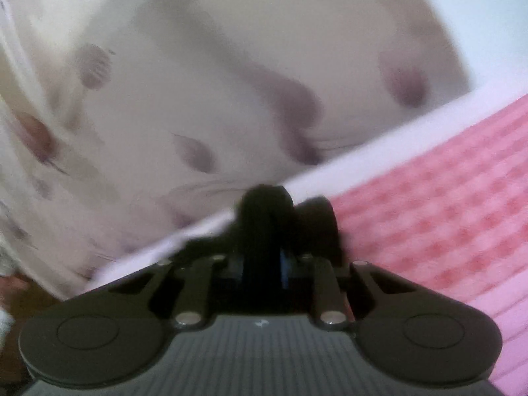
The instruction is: Fold small clothes
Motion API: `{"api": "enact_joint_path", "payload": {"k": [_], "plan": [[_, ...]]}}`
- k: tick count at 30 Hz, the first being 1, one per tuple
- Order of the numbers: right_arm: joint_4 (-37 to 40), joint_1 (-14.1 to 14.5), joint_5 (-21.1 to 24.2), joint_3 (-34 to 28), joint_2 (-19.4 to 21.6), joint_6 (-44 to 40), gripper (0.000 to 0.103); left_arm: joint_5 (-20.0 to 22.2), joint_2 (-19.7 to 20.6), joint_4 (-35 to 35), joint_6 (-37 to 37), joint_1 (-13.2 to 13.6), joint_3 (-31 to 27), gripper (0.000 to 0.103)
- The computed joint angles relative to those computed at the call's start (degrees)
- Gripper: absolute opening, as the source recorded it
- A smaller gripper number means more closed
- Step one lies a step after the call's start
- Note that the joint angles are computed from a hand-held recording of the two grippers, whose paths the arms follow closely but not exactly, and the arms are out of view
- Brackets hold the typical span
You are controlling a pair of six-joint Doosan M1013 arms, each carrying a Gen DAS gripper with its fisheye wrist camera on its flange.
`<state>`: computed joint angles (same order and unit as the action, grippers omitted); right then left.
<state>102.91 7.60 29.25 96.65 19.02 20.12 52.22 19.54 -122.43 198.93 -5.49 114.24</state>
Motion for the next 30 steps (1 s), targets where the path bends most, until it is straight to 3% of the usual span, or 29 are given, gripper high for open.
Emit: {"api": "enact_joint_path", "payload": {"k": [2, 4, 6, 9, 11, 13, 16, 17, 18, 20, 24, 28, 29, 30], "plan": [[5.8, -0.4, 8.1, 0.0, 0.6, -2.2, 0.019, 1.6, -0.9, -6.3, 3.5, 0.2, 2.2, 0.102], [13.3, -0.8, 18.5, 0.5, 1.6, -5.3, 0.019, 6.1, -1.1, -14.1, 6.4, 0.8, 4.9, 0.103], [18.9, -1.2, 24.5, 1.1, 2.9, -6.1, 0.018, 6.9, -1.4, -18.0, 7.6, 0.9, 6.1, 0.103], [21.3, -2.1, 19.6, 1.2, 5.0, -1.4, 0.018, 3.7, -1.5, -16.8, 5.9, 0.6, 5.4, 0.103], [16.1, -2.4, 12.2, 0.6, 5.3, 1.4, 0.018, 2.1, -1.5, -14.6, 5.1, 0.4, 4.8, 0.103], [13.6, -2.9, 11.9, 0.6, 5.4, 3.2, 0.018, 0.5, -1.7, -12.6, 6.7, -0.1, 4.5, 0.103], [10.6, -2.9, 9.9, 0.5, 4.4, 3.1, 0.027, 0.8, -1.3, -8.8, 7.0, -0.2, 3.7, 0.103], [10.8, -3.1, 10.9, 0.6, 4.2, 3.5, 0.038, 0.4, -1.3, -7.5, 7.2, -0.4, 3.5, 0.103], [11.7, -3.3, 11.8, 1.0, 3.9, 3.2, 0.057, -0.2, -1.2, -6.5, 8.1, -0.6, 3.1, 0.103], [11.1, -3.6, 13.0, 1.8, 2.7, 2.3, 0.077, 0.0, -1.3, -6.0, 9.8, -0.8, 3.3, 0.103], [8.4, -3.9, 14.2, 6.6, -1.6, -4.8, 0.077, 1.9, -0.6, -6.4, 8.5, -0.5, 3.2, 0.103], [2.0, -1.8, 7.1, 11.2, -6.6, -11.4, 0.076, 2.2, -0.8, -9.7, 7.3, -0.1, 3.7, 0.103], [-0.9, -1.2, 4.9, 11.6, -7.1, -10.8, 0.061, 1.7, -0.9, -10.3, 7.1, -0.1, 3.7, 0.103], [-6.4, -0.1, 1.7, 11.6, -7.5, -8.4, 0.029, 1.3, -1.0, -10.7, 7.2, -0.2, 3.8, 0.103]]}}
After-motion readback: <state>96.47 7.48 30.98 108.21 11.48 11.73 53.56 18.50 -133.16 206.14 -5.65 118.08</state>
